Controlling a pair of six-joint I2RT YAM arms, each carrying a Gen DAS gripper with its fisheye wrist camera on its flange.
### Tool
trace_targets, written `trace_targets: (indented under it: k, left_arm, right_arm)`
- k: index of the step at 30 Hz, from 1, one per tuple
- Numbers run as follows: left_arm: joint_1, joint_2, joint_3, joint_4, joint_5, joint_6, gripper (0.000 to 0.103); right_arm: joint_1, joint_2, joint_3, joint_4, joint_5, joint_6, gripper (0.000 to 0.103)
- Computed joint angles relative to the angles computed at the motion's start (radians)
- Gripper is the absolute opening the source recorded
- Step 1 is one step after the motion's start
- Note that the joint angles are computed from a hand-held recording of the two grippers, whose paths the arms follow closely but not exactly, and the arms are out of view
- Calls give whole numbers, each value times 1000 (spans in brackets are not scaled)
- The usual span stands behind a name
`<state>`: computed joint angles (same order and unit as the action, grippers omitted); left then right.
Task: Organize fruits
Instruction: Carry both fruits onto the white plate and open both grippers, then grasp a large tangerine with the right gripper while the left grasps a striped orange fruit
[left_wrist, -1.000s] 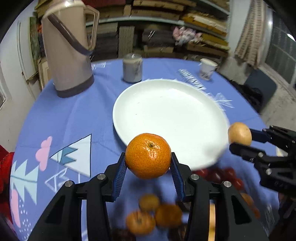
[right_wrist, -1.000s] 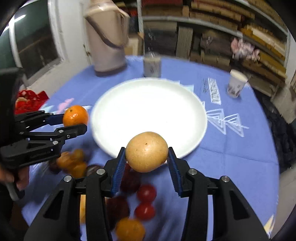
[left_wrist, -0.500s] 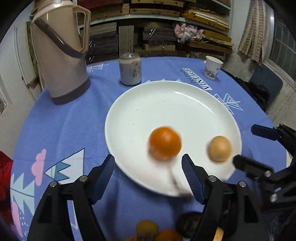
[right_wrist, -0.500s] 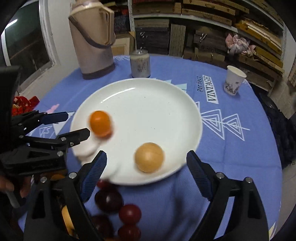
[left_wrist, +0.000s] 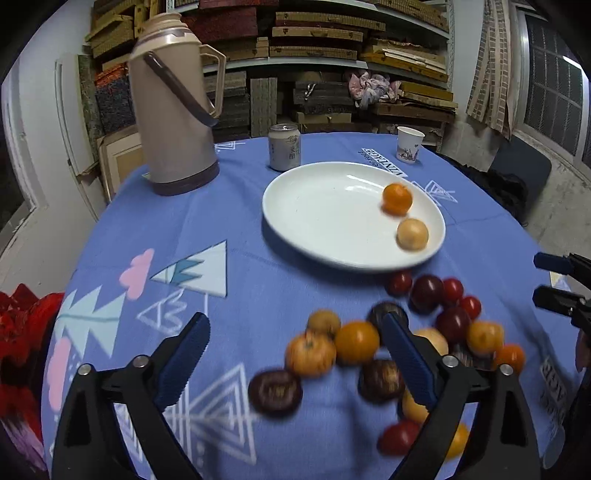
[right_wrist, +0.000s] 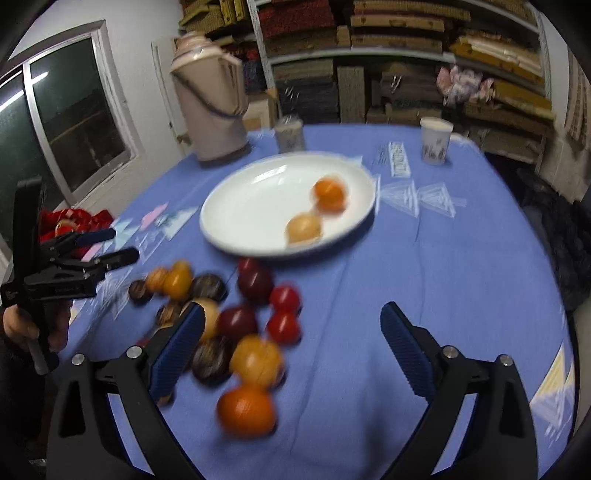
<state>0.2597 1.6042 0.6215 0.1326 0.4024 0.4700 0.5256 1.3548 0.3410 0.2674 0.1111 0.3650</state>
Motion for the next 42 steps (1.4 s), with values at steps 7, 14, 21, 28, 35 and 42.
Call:
trace_targets:
  k: [7,14,21,28,35,42]
  left_arm:
    - [63,-49,-138,53,15,68,97]
    - [135,-11,-177,55,59,119,97]
    - [160,61,-141,69,48,124,97]
    - [113,154,-52,65,-9,77,97]
    - [78,235,28,19,-59,22,69]
    - [88,223,33,-1,-38,35,41]
  right_arm:
    - [231,106,-22,-3,176,79,94]
    - [237,227,-11,71,145,134,94]
    - [199,323,34,102,69,167,45]
    - [206,325,-30,211,67,204,45]
    - [224,328,-41,233,86,209,45]
    - [238,328,-47,236,103,228,45]
